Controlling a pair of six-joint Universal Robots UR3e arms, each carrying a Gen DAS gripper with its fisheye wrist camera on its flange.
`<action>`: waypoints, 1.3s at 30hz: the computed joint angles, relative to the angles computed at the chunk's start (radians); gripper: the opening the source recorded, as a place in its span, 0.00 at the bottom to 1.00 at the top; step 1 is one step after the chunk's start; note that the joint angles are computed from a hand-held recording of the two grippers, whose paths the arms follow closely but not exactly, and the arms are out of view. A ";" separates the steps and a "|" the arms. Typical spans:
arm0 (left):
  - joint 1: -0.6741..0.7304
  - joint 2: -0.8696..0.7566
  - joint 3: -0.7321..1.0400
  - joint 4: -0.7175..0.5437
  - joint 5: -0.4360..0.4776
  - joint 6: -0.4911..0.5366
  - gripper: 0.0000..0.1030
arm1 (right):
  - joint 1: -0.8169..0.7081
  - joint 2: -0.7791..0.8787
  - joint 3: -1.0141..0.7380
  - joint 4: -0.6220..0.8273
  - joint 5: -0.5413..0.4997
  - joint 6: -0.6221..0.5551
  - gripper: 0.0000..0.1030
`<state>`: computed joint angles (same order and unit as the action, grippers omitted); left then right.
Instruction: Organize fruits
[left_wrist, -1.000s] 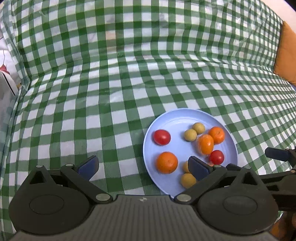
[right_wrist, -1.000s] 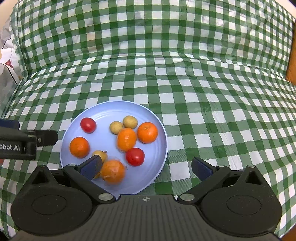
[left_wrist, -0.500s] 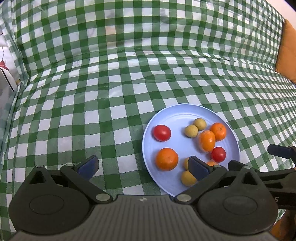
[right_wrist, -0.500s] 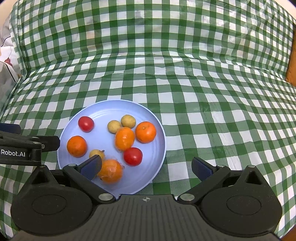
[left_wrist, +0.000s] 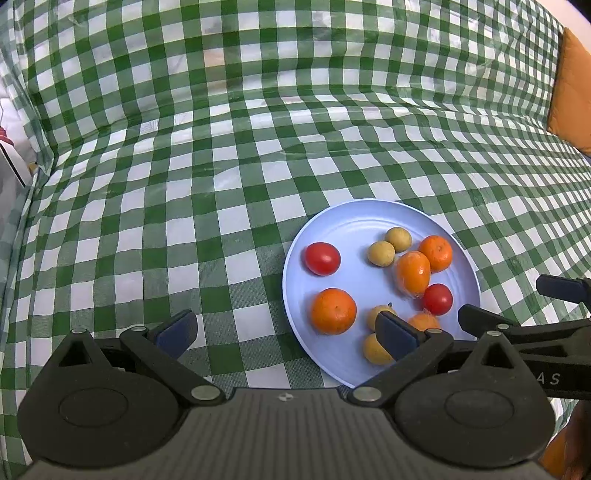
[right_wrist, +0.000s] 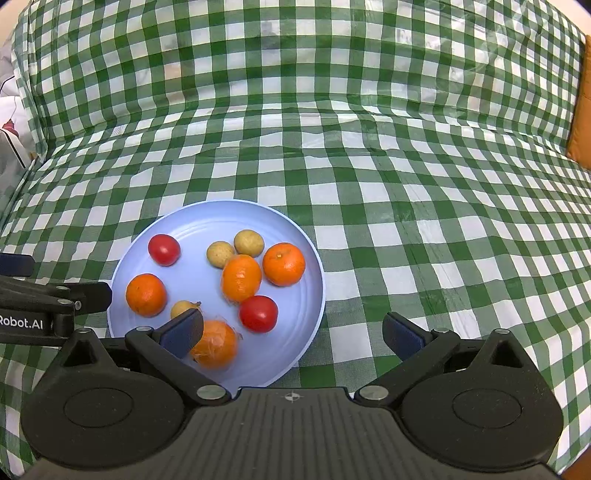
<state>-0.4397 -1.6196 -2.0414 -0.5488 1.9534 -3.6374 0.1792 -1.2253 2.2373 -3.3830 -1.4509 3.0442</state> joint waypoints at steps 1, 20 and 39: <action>0.000 -0.002 0.002 -0.001 0.000 0.000 0.99 | 0.000 0.000 -0.001 0.001 0.001 -0.001 0.99; -0.002 -0.003 -0.002 0.008 -0.001 0.005 0.99 | -0.003 0.007 -0.003 -0.006 0.003 0.001 0.99; -0.007 -0.008 -0.005 0.025 0.001 0.018 1.00 | -0.004 0.019 -0.007 -0.013 0.005 0.001 0.99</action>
